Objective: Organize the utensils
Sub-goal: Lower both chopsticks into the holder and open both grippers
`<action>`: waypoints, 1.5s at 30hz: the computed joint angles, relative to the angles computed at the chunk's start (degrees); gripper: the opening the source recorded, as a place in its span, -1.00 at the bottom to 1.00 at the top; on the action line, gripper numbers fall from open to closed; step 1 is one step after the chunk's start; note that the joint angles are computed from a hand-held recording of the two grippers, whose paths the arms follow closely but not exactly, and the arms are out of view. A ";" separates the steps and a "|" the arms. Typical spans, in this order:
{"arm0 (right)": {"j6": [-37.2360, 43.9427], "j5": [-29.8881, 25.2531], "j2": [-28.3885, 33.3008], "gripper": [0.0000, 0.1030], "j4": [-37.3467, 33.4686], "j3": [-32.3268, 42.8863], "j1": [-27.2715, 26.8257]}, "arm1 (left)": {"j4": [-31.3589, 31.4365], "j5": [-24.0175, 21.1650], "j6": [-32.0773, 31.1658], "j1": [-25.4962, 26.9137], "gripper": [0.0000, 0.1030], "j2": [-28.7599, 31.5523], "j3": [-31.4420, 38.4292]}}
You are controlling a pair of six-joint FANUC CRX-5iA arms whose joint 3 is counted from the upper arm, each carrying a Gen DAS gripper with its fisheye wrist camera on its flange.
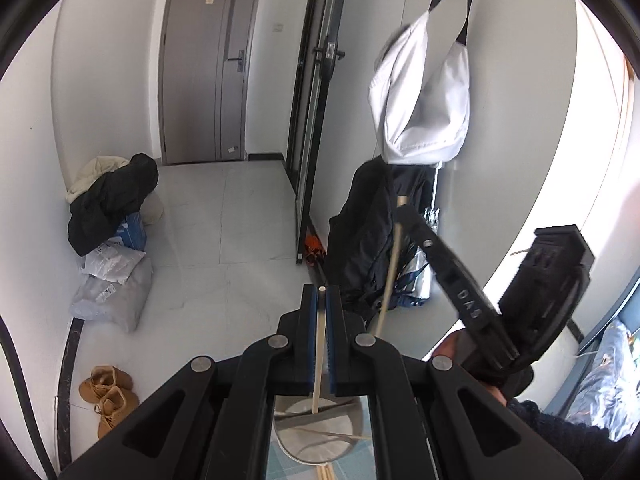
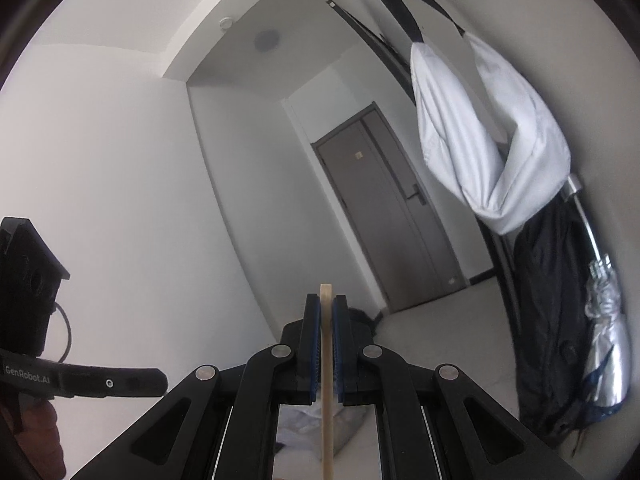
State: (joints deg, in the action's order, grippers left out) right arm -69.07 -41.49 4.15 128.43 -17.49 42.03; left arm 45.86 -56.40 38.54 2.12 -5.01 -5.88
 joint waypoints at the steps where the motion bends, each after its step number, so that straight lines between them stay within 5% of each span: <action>1: -4.24 1.78 0.41 -0.90 3.66 0.09 -1.81 | -0.86 0.56 0.56 -0.14 -1.00 0.29 0.13; 8: -18.51 8.97 3.44 -0.90 19.07 2.18 -8.18 | -2.49 0.14 2.58 -0.48 -1.00 3.68 2.40; 19: -15.24 3.35 4.57 -0.89 16.10 -0.46 -6.65 | -3.61 -0.21 3.01 -1.27 -1.00 5.10 2.78; 25: -8.12 3.06 4.75 -0.89 12.56 -0.75 -4.49 | -3.74 0.49 2.46 -1.64 -1.00 5.05 1.72; 39: -5.21 6.44 0.22 -0.84 11.95 -4.18 -3.16 | -2.54 -2.81 0.77 -0.88 -0.98 4.90 0.59; 43: -1.49 5.32 -1.92 -0.84 5.91 -6.82 -0.42 | -4.97 -1.50 0.44 -1.10 -0.50 3.10 -0.45; 45: 1.48 3.74 -3.33 -0.82 1.35 -8.27 1.63 | -5.33 -0.21 0.85 -0.81 -0.02 1.70 -1.78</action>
State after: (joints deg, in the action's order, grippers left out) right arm -67.58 -37.75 0.82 129.78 -25.76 43.66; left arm 40.53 -56.61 39.40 1.31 -3.31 -7.65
